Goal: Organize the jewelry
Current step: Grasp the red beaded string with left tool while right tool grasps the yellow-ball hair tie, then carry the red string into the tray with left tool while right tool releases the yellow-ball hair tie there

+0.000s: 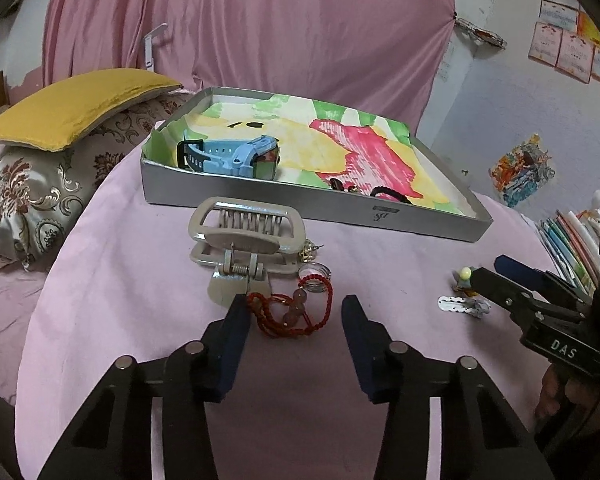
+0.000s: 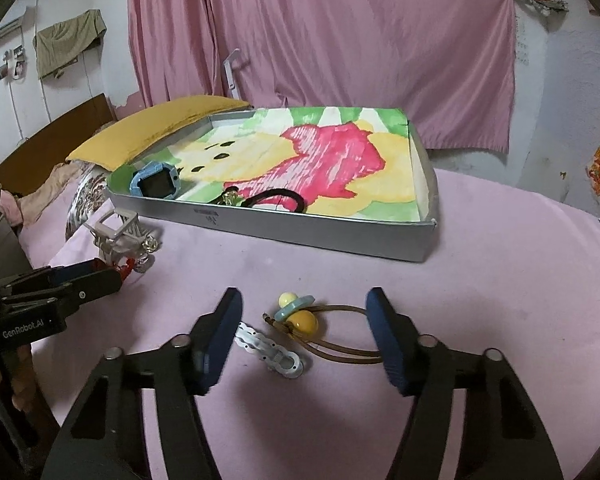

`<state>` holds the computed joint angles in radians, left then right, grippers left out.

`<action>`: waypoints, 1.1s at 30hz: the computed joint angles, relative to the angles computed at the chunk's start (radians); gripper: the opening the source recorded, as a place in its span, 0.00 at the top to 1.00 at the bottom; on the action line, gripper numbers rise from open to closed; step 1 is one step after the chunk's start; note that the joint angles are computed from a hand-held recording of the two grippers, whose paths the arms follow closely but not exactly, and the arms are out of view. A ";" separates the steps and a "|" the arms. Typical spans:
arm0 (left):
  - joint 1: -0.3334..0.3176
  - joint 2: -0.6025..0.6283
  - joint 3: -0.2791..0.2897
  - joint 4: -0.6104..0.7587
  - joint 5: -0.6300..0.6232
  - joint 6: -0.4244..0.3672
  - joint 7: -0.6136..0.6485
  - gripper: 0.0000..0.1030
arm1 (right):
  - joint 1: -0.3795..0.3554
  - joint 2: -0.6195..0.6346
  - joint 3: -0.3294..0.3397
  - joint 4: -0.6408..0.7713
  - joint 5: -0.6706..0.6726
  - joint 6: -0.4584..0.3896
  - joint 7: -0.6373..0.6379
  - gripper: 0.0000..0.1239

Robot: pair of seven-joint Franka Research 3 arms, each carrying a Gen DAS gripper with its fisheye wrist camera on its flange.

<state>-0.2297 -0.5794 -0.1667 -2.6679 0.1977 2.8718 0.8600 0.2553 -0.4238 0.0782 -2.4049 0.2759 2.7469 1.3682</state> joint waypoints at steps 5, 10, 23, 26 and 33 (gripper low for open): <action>-0.003 0.019 -0.003 0.021 0.011 -0.018 0.026 0.62 | 0.007 0.021 -0.011 0.021 0.011 -0.036 -0.006 0.63; 0.011 0.041 -0.027 0.060 0.044 -0.069 0.044 0.62 | 0.017 0.034 -0.026 0.036 0.046 -0.062 -0.024 0.63; -0.004 0.071 -0.052 0.135 0.106 -0.207 0.105 0.88 | 0.018 0.053 -0.029 0.055 0.080 -0.090 -0.059 0.73; -0.009 0.066 -0.050 0.128 0.097 -0.198 0.105 0.91 | 0.020 0.053 -0.030 0.056 0.082 -0.097 -0.070 0.82; -0.045 0.028 -0.001 0.050 0.013 -0.061 0.099 0.91 | 0.034 0.044 -0.042 0.047 0.127 -0.082 -0.126 0.82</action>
<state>-0.2743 -0.5511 -0.1679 -2.6184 0.2103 2.8113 0.9589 0.2892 -0.3793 0.0361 -2.3576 0.4031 2.6647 1.2421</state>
